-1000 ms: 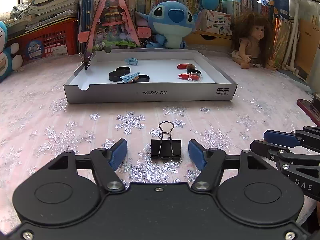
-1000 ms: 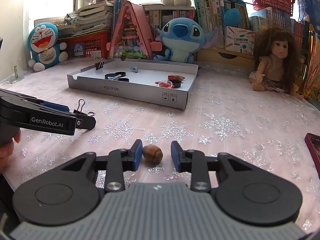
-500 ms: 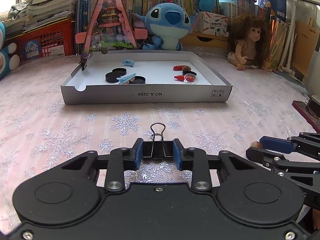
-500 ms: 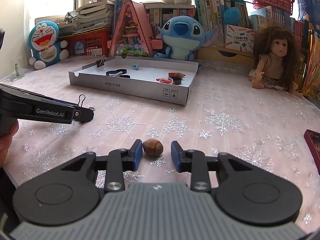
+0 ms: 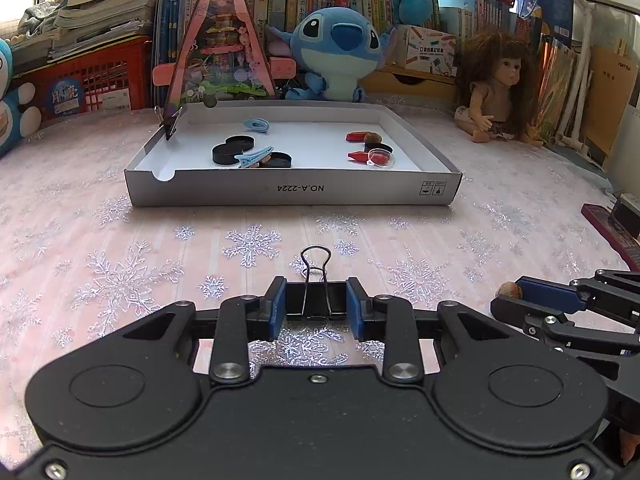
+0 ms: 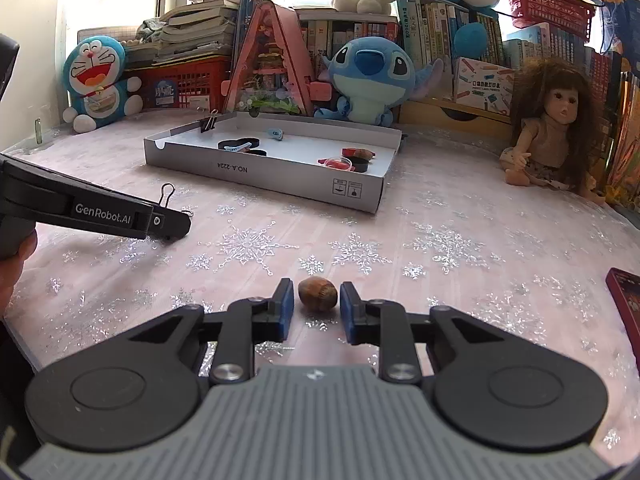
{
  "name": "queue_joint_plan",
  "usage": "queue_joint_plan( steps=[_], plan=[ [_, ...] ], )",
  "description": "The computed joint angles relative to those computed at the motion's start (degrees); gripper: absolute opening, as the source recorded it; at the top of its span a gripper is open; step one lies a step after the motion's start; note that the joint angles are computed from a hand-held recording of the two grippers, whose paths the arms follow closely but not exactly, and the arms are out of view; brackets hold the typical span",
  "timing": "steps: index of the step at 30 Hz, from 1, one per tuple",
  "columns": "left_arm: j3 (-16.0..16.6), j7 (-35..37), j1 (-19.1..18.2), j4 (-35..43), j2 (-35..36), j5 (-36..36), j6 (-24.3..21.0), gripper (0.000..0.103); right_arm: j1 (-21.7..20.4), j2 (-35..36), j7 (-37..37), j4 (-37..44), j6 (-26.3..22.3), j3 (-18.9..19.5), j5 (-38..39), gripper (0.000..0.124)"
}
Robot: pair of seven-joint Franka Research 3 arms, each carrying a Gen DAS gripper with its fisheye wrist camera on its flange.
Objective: Organize rigid objects
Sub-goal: 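Carry the binder clip in the left gripper into the tray while the right carries the nut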
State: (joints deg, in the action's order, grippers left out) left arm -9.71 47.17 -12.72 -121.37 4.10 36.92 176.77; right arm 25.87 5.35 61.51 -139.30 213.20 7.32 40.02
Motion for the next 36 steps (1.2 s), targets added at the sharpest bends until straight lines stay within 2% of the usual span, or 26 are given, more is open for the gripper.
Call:
queue_joint_plan(
  steps=[5,19,36],
  plan=[
    [0.0,-0.2,0.0,-0.3,-0.4,0.1,0.1,0.029,0.0,-0.1,0.0,0.1,-0.5,0.0,0.1,0.026],
    [-0.4,0.6,0.4,0.0,-0.9,-1.2,-0.1,0.029,-0.2,-0.4,0.2,0.5,0.2,-0.1,0.1,0.026],
    [0.0,-1.6,1.1,2.0,-1.0,0.8,-1.8,0.029,-0.4,0.2,-1.6,3.8,1.4,-0.3,2.9,0.026]
  ],
)
